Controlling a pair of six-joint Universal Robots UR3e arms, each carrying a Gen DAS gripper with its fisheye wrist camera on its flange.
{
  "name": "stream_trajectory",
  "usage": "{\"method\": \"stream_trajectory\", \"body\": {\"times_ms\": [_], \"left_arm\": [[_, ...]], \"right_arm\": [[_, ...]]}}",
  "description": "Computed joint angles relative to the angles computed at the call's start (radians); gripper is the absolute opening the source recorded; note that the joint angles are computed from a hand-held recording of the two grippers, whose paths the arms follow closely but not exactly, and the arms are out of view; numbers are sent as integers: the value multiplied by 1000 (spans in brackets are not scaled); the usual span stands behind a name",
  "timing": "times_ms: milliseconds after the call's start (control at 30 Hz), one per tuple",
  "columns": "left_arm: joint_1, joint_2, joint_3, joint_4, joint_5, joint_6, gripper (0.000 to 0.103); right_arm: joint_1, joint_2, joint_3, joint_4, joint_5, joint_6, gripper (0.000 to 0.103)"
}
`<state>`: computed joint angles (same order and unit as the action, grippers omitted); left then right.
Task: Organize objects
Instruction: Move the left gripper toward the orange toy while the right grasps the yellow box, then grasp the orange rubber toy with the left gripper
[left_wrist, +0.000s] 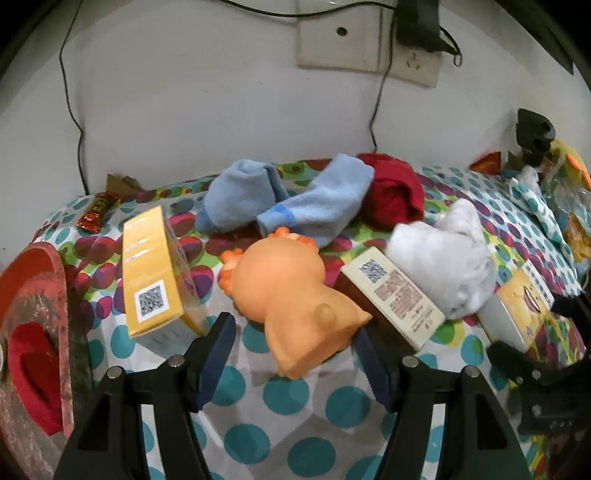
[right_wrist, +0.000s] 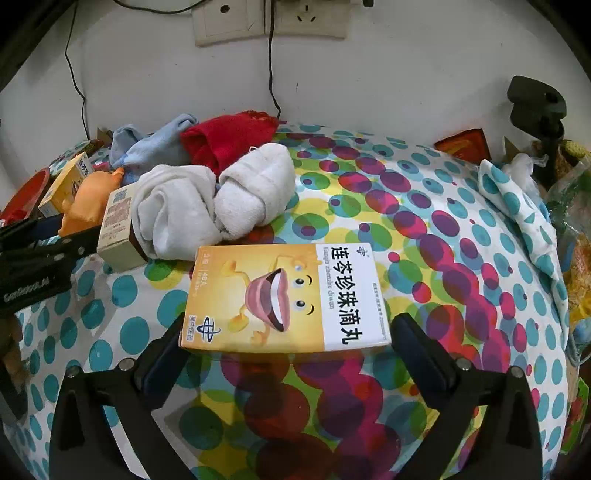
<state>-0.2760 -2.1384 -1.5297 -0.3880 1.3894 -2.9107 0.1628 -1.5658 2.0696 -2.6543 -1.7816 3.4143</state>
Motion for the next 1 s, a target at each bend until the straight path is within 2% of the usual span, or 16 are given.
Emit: {"method": "stream_trajectory", "body": {"times_ms": [333,367,400,433,467,667,733,767,800,833,933,1000], "left_arm": [[0,-31,33,-21,5,-21,73],[-8,-35,38,-20,26,-25,79],[-12,-38,43,-24,41,-35,87],[-8,-43,52,-36,42,-53,88],[-5,-43,52,-36,40,-59,88],[4,-41,49,-37,42,-60,91],[7,-39,42,-31,35,-59,87],[12,-29,24,-16,19,-46,76],[16,-17,8,-7,2,-34,50],[17,-11,6,-11,-8,-32,41],[46,1,22,-70,-74,-44,41],[63,19,-3,-55,-106,-34,41]], "right_arm": [[2,8,-4,0,-9,6,103],[1,11,-5,-7,-6,3,101],[1,9,0,-15,-3,-1,96],[5,6,3,-24,-3,-7,88],[10,10,2,-35,-2,-18,86],[36,26,-20,-28,-17,-7,85],[30,20,-12,-31,-12,-11,84],[31,22,-13,-33,-9,-13,84],[20,12,-1,-37,-3,-23,84],[30,21,-11,-35,-8,-15,84],[11,4,8,-39,3,-31,84],[10,3,9,-40,4,-32,84]]}}
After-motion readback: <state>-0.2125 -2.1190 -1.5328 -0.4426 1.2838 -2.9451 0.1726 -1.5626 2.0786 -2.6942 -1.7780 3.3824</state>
